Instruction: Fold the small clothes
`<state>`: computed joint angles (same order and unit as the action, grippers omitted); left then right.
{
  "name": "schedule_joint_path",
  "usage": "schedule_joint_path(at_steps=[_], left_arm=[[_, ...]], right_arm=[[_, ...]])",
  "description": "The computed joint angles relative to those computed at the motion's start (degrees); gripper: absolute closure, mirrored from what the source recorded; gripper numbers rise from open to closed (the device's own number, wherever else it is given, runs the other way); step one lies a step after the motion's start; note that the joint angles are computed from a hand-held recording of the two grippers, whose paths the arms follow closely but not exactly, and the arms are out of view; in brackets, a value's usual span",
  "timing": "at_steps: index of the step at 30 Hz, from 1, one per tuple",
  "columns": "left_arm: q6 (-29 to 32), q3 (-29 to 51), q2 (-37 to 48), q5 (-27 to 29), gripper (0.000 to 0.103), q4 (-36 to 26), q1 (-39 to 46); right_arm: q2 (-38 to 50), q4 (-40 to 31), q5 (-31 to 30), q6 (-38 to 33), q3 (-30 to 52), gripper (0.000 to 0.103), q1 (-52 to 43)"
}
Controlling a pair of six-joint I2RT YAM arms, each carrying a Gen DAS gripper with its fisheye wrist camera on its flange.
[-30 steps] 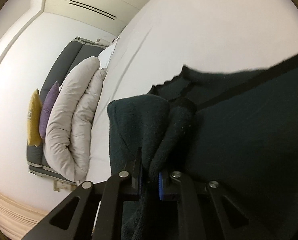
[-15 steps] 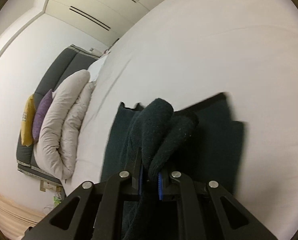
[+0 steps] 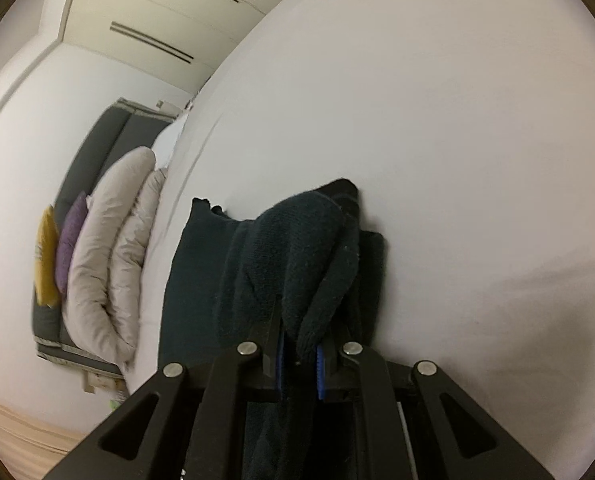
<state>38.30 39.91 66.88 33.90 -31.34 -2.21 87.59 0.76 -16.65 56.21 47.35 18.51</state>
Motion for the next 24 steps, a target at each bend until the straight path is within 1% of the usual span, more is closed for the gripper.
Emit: schedule_joint_path(at_steps=[1, 3, 4, 5, 6, 7, 8, 9, 11, 12, 13, 15, 17, 19, 20, 22, 24], left_arm=[[3.12, 2.33, 1.44, 3.17, 0.079, -4.38, 3.13], [13.48, 7.89, 5.00, 10.42, 0.064, -18.29, 11.45], [18.05, 10.06, 6.66, 12.92, 0.040, -23.95, 15.69], [21.33, 11.91, 8.66, 14.45, 0.030, -26.84, 18.92], [26.44, 15.10, 11.59, 17.31, 0.030, -31.50, 23.67], [28.86, 17.92, 13.97, 18.52, 0.030, -33.66, 25.73], [28.42, 22.68, 17.22, 19.00, 0.030, -34.21, 26.27], [27.01, 26.28, 20.47, 19.78, 0.030, -32.58, 27.24], [21.64, 30.80, 24.23, 19.67, 0.030, -28.48, 27.33], [17.77, 34.14, 27.02, 19.12, 0.030, -26.15, 26.86], [13.09, 38.11, 30.35, 18.40, 0.030, -23.06, 25.35], [9.04, 41.95, 34.15, 15.21, 0.030, -18.73, 23.30], [5.22, 45.83, 39.29, 12.43, 0.030, -14.17, 20.96], [3.84, 49.25, 43.83, 8.60, 0.030, -13.00, 19.35], [3.46, 51.60, 46.56, 7.16, 0.030, -13.69, 18.95], [3.79, 55.37, 51.35, 5.31, 0.030, -16.12, 18.52], [5.15, 58.30, 55.46, 3.94, 0.030, -17.98, 18.35]], right_arm=[[-0.27, 1.23, -0.29, 0.75, -0.86, 0.090, -0.09], [-1.25, 3.30, -0.64, 2.30, -2.64, 0.085, -0.10], [-2.77, 3.26, -0.01, 3.10, -3.77, 0.083, 0.16], [-4.22, 2.29, 1.29, 3.35, -4.24, 0.080, 0.79], [-5.43, 1.70, 2.36, 3.43, -4.67, 0.078, 1.34], [-8.03, 0.48, 4.52, 3.55, -5.85, 0.076, 2.46], [-10.26, -0.64, 6.40, 3.98, -6.86, 0.073, 3.38], [-12.93, -2.28, 8.53, 4.80, -8.04, 0.069, 4.41], [-18.26, -5.03, 12.95, 6.62, -10.18, 0.067, 7.29], [-20.64, -5.83, 14.87, 7.63, -11.13, 0.067, 8.93], [-22.87, -6.43, 16.87, 8.82, -11.95, 0.067, 11.03], [-25.04, -7.55, 21.30, 10.83, -12.18, 0.067, 15.63], [-24.43, -9.71, 25.88, 12.08, -10.39, 0.067, 20.55], [-21.53, -11.73, 29.40, 11.04, -7.20, 0.067, 24.55], [-20.05, -11.92, 30.04, 10.72, -6.14, 0.067, 25.66], [-16.00, -11.02, 28.88, 10.41, -4.68, 0.067, 26.34], [-14.27, -10.61, 28.62, 10.95, -5.14, 0.068, 26.15]])
